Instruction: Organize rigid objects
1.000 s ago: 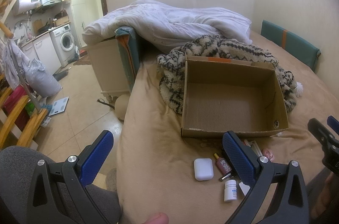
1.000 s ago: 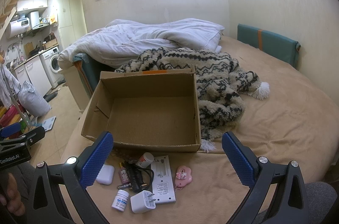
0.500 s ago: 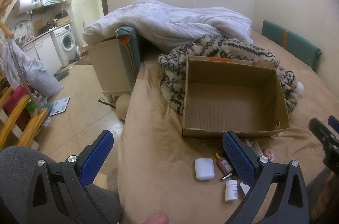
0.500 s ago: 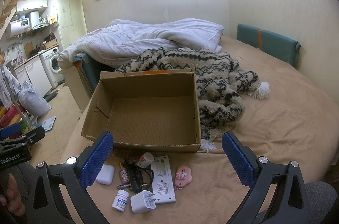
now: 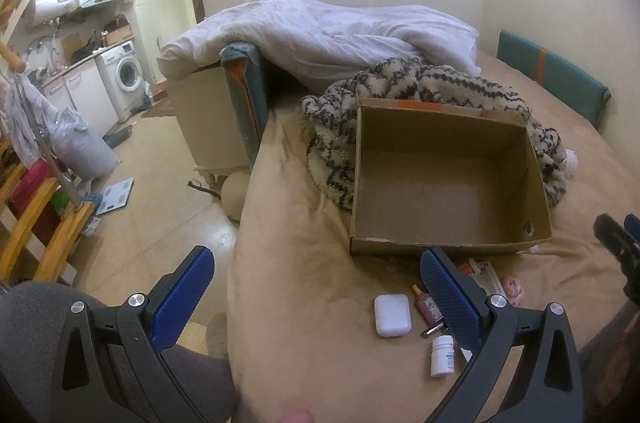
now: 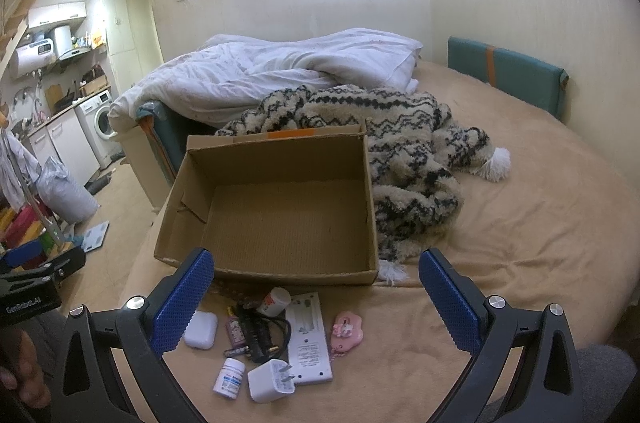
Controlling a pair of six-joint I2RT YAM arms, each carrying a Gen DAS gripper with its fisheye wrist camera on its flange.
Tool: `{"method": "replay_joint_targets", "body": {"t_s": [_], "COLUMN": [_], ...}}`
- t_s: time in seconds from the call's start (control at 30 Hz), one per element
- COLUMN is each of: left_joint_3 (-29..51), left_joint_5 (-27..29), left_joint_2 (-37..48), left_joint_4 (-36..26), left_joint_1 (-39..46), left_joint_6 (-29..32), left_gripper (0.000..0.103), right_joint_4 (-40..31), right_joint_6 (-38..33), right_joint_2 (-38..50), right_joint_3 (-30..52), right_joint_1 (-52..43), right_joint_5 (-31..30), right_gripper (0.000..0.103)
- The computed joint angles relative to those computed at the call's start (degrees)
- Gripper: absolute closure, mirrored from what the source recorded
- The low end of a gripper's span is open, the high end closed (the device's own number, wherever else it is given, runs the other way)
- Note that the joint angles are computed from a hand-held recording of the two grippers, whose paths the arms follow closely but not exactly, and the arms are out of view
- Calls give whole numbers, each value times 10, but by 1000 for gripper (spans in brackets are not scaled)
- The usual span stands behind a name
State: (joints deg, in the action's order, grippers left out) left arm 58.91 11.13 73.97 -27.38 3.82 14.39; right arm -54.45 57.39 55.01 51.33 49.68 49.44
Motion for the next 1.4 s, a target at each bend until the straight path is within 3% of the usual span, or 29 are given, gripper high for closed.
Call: {"method": "replay_joint_targets", "body": {"t_s": [0.23,0.3,0.4,0.5,0.6,0.73,0.77,0.9,0.97,1.2,1.33,1.4], "left_joint_3": [133,170,252,340,373,365,363,323,310,284,282,291], "left_joint_5": [11,-10,-19,-16,-39,-68,-68,-79,-86,-95,-93,-95], "left_joint_2": [101,138,232,343,415,460,471,477,483,481,474,483], "left_joint_4": [-74,-100,-175,-273,-324,-325,-327,-297,-289,-263,-268,-274], "left_joint_1": [-6,-19,-33,-45,-68,-96,-103,-125,-132,-144,-157,-158], "left_joint_6": [-9,-11,-22,-41,-37,-44,-42,-41,-43,-49,-44,-48], "left_gripper": [0,0,2,16,34,36,36,36,36,36,37,53], "right_joint_4": [62,68,77,73,73,80,87,115,118,182,206,215], "right_joint_6": [-144,-149,-137,-117,-100,-106,-110,-113,-114,-119,-111,-110], "right_joint_2": [-41,-47,-66,-65,-63,-56,-59,-38,-9,119,181,203], "right_joint_3": [-2,-11,-35,-47,-59,-67,-75,-124,-138,-163,-152,-147], "right_joint_1": [-117,-139,-203,-245,-259,-268,-283,-420,-459,-518,-507,-508], "right_joint_5": [-62,-77,-152,-212,-234,-259,-288,-502,-554,-663,-652,-653], "right_gripper": [0,0,0,0,0,0,0,0,0,43,47,47]}}
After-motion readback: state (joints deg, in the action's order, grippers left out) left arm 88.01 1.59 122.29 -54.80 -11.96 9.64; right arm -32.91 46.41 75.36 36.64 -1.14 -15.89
